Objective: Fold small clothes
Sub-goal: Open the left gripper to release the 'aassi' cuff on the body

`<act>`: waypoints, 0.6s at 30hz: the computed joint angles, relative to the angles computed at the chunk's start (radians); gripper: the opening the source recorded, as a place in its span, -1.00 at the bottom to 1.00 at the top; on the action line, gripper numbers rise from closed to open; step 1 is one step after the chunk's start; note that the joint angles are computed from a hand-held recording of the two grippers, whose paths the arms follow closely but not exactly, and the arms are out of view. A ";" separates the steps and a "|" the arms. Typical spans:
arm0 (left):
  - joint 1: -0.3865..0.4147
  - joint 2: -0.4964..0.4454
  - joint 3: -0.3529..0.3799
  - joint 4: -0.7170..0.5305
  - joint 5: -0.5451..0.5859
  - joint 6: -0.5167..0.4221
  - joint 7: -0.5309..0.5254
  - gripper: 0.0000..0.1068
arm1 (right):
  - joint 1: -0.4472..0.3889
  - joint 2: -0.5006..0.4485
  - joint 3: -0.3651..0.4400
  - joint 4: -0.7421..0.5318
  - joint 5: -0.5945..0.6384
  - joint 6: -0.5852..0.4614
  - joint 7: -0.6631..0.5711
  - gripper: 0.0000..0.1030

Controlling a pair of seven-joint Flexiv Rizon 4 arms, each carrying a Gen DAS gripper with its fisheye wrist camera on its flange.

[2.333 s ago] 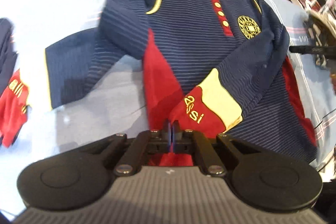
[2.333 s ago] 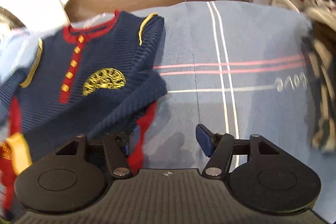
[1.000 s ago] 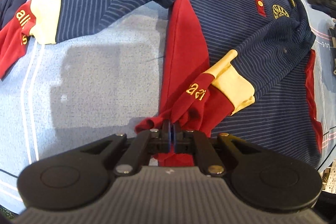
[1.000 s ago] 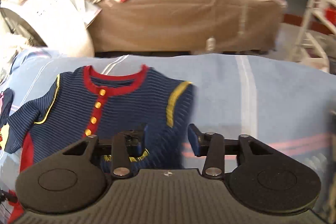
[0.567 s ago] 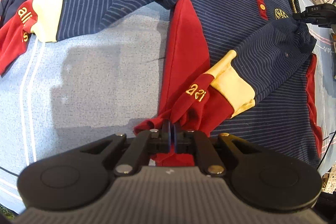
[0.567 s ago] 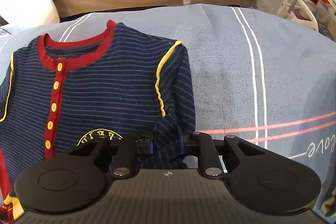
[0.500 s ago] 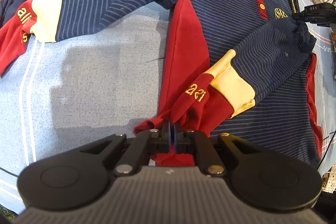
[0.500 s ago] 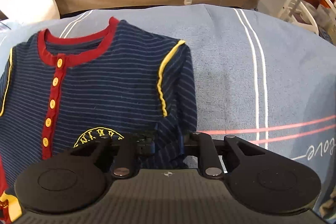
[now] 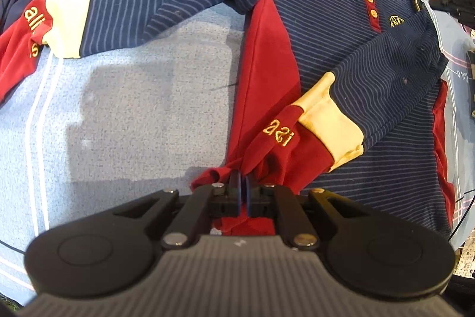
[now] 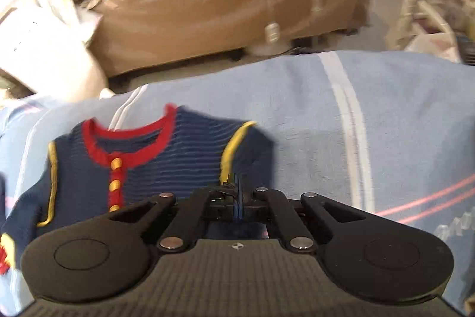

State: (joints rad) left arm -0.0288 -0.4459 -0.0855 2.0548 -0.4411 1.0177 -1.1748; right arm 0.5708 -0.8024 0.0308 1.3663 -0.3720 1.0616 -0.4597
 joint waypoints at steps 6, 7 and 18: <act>0.031 0.014 -0.038 0.034 -0.102 0.021 0.020 -0.59 | 0.023 0.023 0.005 0.048 0.025 0.046 0.089 0.77; 0.034 0.025 -0.048 0.051 -0.132 0.048 0.034 -0.21 | 0.028 0.029 0.003 0.064 0.027 0.071 0.106 0.69; -0.039 0.141 0.120 0.155 0.060 0.305 -0.103 0.68 | 0.057 0.089 0.109 0.118 -0.016 0.207 -0.052 1.00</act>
